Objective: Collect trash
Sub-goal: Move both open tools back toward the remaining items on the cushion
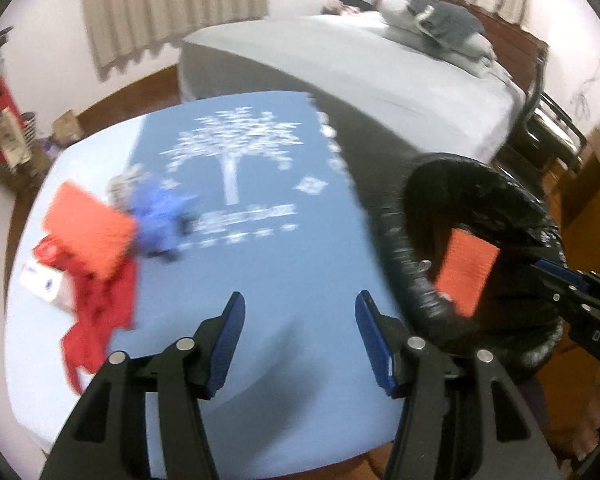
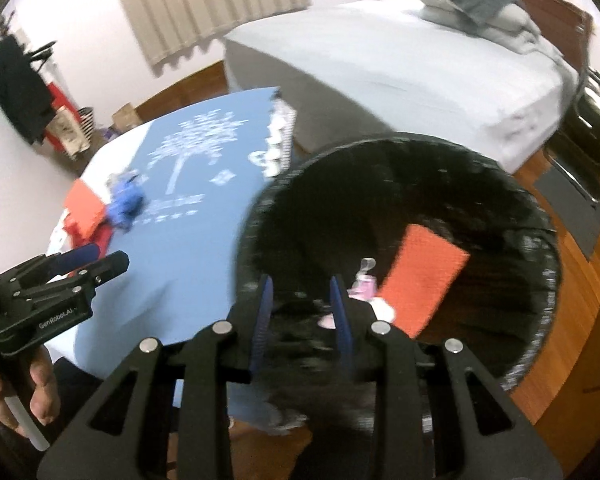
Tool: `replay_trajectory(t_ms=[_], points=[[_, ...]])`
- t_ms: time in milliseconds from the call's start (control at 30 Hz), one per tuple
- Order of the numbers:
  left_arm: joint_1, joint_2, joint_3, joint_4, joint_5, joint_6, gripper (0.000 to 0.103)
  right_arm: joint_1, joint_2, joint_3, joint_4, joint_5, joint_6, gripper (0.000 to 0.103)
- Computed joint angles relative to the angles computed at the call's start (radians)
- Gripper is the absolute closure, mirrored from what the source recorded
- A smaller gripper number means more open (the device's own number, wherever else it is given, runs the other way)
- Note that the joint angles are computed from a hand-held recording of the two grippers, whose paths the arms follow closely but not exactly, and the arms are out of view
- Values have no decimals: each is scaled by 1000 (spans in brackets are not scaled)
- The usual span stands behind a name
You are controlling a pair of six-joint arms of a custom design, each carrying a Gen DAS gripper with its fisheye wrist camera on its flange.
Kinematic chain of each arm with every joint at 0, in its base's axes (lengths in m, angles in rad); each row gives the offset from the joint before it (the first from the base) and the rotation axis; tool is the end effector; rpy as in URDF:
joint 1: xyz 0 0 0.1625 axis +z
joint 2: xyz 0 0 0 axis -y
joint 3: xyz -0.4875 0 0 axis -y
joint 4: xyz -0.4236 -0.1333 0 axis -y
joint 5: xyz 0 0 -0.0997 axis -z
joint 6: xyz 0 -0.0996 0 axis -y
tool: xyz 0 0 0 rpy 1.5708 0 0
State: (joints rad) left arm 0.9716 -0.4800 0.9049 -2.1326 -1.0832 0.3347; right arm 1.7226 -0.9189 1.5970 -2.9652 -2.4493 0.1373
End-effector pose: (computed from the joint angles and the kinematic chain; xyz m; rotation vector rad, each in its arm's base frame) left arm -0.3754 -0.8688 0.1394 1.1585 2.3989 -0.2684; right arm 0.1683 -0.7255 0.3018 -0.3705 -2.2000 0.9626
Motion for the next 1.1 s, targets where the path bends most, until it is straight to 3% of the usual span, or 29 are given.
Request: replay_trajectory(t_ms=[233, 533, 1100], points=[[62, -45, -16, -45, 63, 18, 46, 45, 115, -121, 37, 23, -48, 73], [139, -41, -131, -47, 125, 13, 46, 74, 245, -284, 88, 54, -86, 73], [171, 90, -376, 89, 104, -56, 46, 77, 404, -547, 235, 118, -136, 73]])
